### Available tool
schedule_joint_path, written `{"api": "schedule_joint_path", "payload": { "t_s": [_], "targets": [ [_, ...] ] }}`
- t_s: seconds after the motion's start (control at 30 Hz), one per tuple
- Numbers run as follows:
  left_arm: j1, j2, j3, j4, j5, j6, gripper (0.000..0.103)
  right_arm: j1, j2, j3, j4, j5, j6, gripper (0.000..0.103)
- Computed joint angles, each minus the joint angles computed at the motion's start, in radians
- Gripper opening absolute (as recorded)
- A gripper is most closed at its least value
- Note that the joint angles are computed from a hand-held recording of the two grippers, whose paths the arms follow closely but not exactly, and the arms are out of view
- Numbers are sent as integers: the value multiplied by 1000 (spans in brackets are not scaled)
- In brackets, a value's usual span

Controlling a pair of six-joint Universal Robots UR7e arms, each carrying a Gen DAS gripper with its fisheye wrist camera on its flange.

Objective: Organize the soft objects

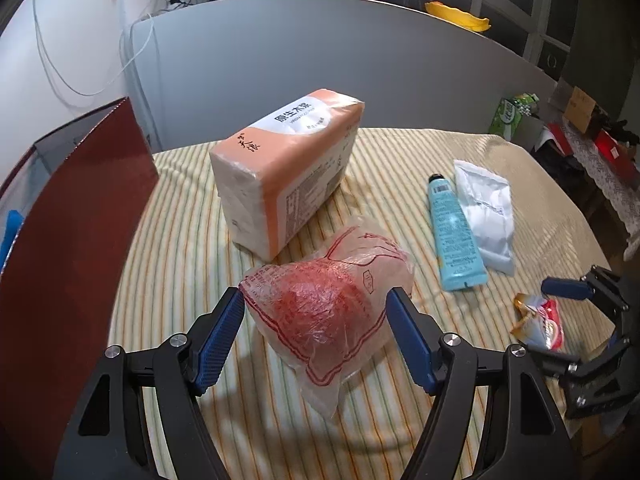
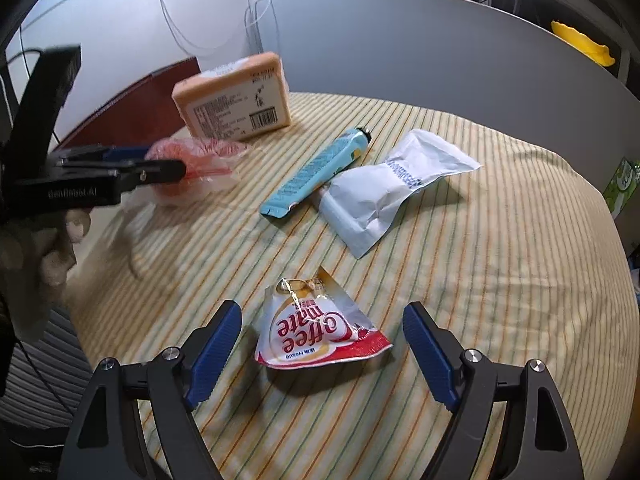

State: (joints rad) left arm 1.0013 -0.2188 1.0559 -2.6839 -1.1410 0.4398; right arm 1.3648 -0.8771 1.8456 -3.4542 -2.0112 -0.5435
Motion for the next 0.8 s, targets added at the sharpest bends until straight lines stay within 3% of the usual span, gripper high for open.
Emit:
{"api": "schedule_joint_path", "payload": {
  "t_s": [0.1, 0.33, 0.47, 0.63, 0.8],
  "targets": [
    [1, 11, -14, 5, 8, -2, 73, 10, 22, -19, -2, -44, -28, 80],
    [10, 41, -67, 39, 17, -37, 76, 9, 17, -15, 3, -34, -35, 79],
    [16, 45, -74, 47, -4, -44, 75, 6, 8, -5, -4, -23, -24, 63],
    [24, 43, -81, 70, -40, -62, 52, 6, 5, -7, 8, -18, -18, 57],
    [21, 36, -57, 38, -40, -47, 51, 6, 2, -3, 1, -19, -14, 49]
  ]
}}
